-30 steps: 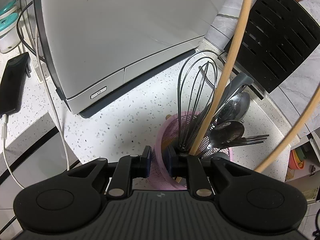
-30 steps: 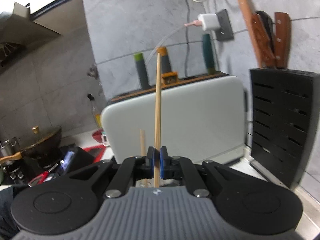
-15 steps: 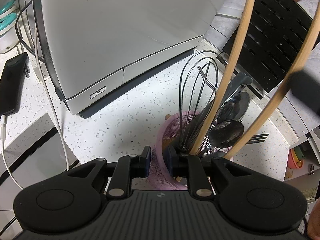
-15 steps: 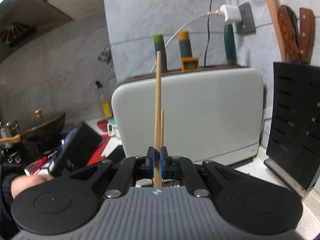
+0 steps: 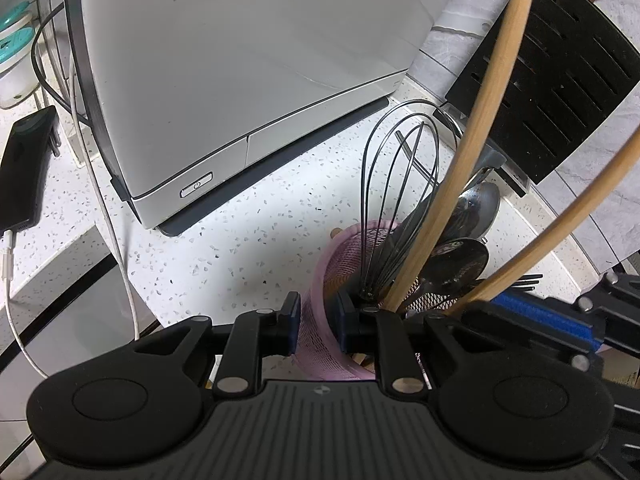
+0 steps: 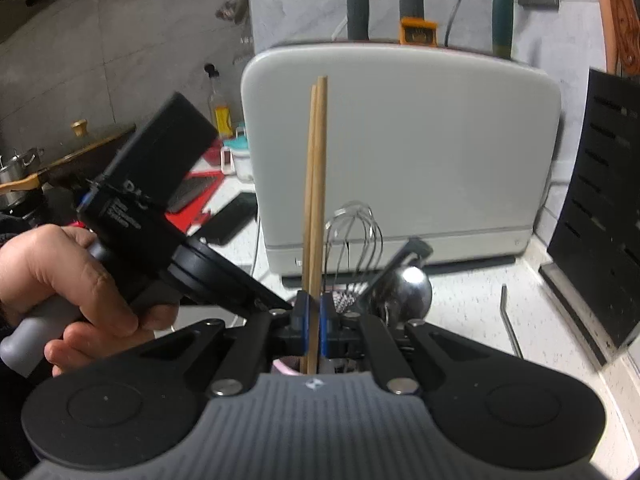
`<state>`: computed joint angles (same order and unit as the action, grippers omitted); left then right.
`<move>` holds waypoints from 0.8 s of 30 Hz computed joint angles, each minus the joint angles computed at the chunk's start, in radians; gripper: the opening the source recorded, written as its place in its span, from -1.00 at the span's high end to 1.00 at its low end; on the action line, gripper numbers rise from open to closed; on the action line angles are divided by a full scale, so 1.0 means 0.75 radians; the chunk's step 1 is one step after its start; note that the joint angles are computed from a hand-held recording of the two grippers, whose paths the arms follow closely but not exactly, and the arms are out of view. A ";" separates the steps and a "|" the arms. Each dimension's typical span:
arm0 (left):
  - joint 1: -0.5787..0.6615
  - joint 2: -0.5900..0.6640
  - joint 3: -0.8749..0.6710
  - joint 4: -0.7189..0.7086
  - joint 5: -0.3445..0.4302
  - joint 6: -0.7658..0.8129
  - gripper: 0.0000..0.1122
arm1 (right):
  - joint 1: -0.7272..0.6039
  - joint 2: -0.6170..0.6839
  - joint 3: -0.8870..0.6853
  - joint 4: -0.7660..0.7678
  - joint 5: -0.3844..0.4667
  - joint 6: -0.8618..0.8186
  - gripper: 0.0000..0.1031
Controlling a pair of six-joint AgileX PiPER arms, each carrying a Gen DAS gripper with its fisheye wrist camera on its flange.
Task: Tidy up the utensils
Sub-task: 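Lower the chopstick into the pink cup held by the left tool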
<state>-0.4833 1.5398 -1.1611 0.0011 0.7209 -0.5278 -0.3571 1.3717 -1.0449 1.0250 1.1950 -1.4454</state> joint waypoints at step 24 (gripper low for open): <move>-0.014 -0.003 -0.013 0.025 0.019 -0.022 0.67 | 0.169 0.076 0.029 -0.114 -0.184 0.135 0.99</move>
